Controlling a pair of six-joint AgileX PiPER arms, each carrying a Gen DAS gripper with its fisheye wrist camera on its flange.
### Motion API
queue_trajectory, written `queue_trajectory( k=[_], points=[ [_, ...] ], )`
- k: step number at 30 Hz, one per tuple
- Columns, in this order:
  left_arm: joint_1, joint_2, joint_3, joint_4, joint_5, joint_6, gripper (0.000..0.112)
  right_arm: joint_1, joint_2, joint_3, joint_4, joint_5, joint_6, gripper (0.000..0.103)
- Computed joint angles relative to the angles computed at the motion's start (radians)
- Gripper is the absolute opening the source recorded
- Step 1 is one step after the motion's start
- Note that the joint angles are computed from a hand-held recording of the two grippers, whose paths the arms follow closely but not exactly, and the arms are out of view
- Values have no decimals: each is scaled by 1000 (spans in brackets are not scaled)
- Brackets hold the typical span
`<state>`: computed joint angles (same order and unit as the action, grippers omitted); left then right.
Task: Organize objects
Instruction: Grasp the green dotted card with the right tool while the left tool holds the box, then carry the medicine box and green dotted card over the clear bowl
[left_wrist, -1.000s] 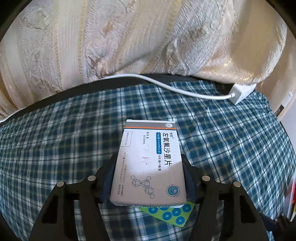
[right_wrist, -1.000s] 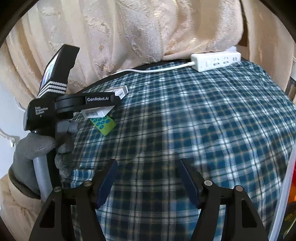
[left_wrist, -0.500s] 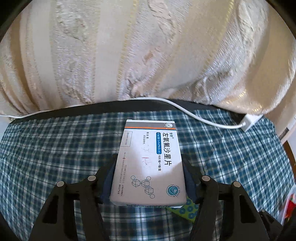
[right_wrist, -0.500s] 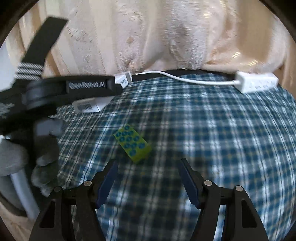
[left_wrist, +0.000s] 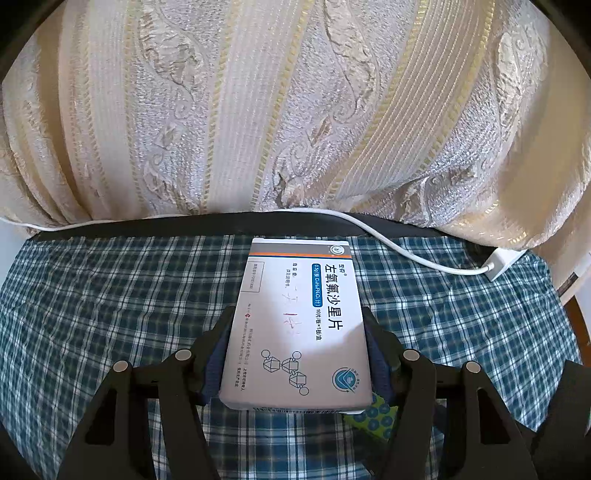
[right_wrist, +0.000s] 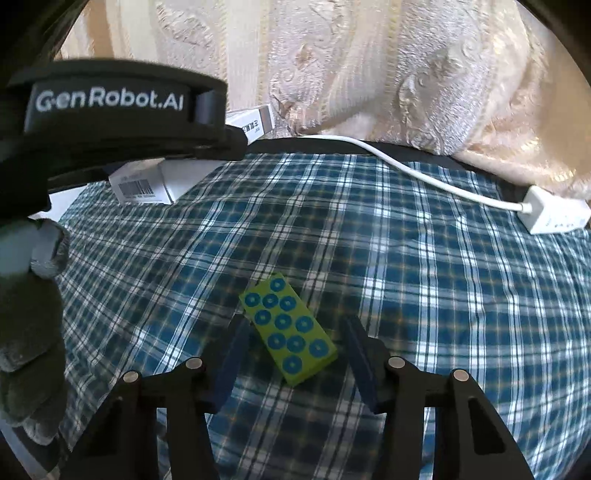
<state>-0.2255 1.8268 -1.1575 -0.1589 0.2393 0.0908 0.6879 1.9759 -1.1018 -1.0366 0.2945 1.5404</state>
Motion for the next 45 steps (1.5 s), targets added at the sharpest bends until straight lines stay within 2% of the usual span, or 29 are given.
queue_trajectory(
  k=[3,8,10,19,23,27,35,45],
  points=[
    [2,3,-3,3,3,-8,65,10,16,-21,1,35,-10,52],
    [6,6,-10,5,15,-21,65,32,26,-42,-4,101,-7,36],
    [8,3,-9,-10,17,-8,64,32,29,-44,-12,109,1,33],
    [10,-22,9,-77,16,54,65,53,-2,-2,-17,136,82,32],
    [1,-41,18,-89,17,64,64,80,2,-12,34,221,87,32],
    [-12,-65,31,-126,18,102,64,93,-19,6,61,272,105,32],
    [-74,-133,91,-186,-3,174,64,173,-125,134,40,369,247,32],
    [-137,-232,172,-327,-28,336,65,262,-260,256,36,487,388,32]
  ],
)
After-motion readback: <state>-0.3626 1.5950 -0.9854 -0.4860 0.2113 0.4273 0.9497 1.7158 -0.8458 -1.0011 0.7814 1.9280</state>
